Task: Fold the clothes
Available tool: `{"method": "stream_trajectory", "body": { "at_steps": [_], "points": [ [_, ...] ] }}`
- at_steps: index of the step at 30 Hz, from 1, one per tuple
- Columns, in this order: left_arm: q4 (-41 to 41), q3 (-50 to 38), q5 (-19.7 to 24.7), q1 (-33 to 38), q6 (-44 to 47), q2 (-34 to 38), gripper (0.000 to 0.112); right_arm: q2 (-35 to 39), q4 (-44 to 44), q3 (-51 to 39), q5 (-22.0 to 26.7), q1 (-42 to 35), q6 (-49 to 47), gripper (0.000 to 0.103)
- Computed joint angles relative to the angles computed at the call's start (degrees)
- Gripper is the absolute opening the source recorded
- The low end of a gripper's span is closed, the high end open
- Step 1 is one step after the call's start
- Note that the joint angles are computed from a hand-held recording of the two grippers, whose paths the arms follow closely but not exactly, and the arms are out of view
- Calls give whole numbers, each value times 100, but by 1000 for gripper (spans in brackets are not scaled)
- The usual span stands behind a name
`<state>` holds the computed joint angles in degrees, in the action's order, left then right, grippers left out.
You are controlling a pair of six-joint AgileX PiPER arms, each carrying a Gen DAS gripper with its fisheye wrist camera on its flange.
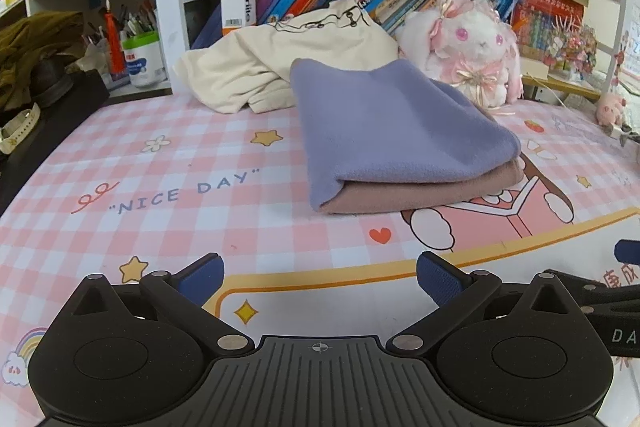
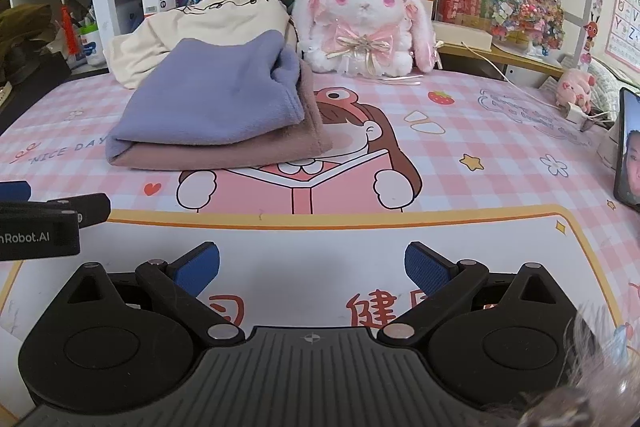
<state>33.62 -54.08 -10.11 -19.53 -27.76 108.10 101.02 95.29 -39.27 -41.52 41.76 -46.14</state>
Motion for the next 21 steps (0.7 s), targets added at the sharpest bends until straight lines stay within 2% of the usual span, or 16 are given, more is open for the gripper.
{"method": "stream_trajectory", "body": {
  "at_steps": [5, 21],
  "points": [
    [326, 9, -40, 17, -262, 1, 103, -13, -10, 20, 29, -15, 22, 100],
    [605, -45, 5, 3, -569, 59, 103, 15, 11, 2, 162, -106, 36, 100]
  ]
}}
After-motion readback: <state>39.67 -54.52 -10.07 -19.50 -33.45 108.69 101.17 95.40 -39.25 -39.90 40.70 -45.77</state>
